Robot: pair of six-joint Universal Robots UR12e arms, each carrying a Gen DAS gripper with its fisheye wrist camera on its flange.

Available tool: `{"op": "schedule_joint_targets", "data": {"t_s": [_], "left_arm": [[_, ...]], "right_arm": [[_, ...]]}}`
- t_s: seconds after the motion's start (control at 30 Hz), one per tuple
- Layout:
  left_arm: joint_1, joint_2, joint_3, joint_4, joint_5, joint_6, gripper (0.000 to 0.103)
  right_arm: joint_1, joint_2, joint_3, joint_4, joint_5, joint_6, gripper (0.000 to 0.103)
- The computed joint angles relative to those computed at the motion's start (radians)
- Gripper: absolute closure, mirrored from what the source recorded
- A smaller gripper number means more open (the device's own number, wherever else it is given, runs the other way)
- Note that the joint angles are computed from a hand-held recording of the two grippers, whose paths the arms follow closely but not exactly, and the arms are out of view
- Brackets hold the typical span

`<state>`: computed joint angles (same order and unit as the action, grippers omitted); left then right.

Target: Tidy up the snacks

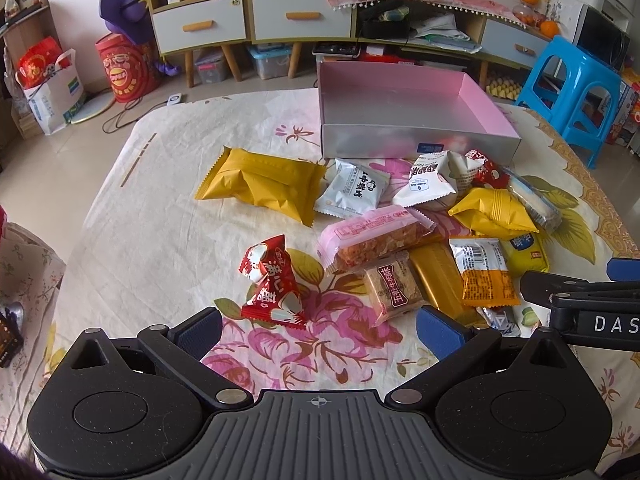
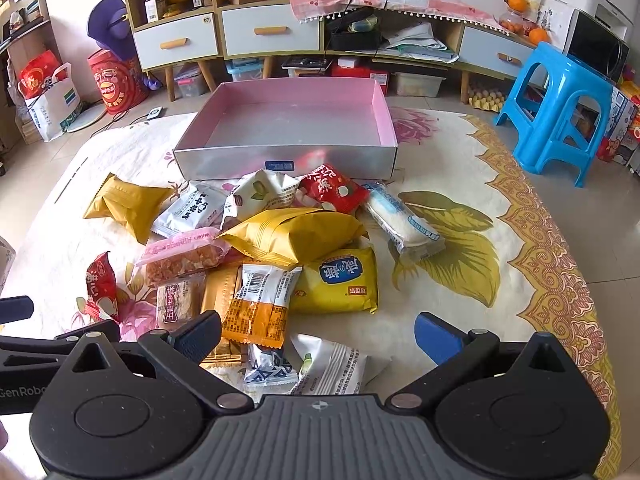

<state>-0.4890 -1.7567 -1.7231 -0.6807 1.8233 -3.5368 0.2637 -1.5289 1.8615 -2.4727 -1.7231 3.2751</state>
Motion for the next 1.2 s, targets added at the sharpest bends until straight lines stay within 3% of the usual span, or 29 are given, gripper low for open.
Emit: {"op": "schedule_joint_targets", "data": {"t_s": [1.2], "left_arm": [[0.005, 0.006, -0.004, 0.011, -0.012, 0.003, 0.0]], "right_arm": [[0.009, 0.003, 0.001, -0.018, -0.033, -0.022, 0.008]]}}
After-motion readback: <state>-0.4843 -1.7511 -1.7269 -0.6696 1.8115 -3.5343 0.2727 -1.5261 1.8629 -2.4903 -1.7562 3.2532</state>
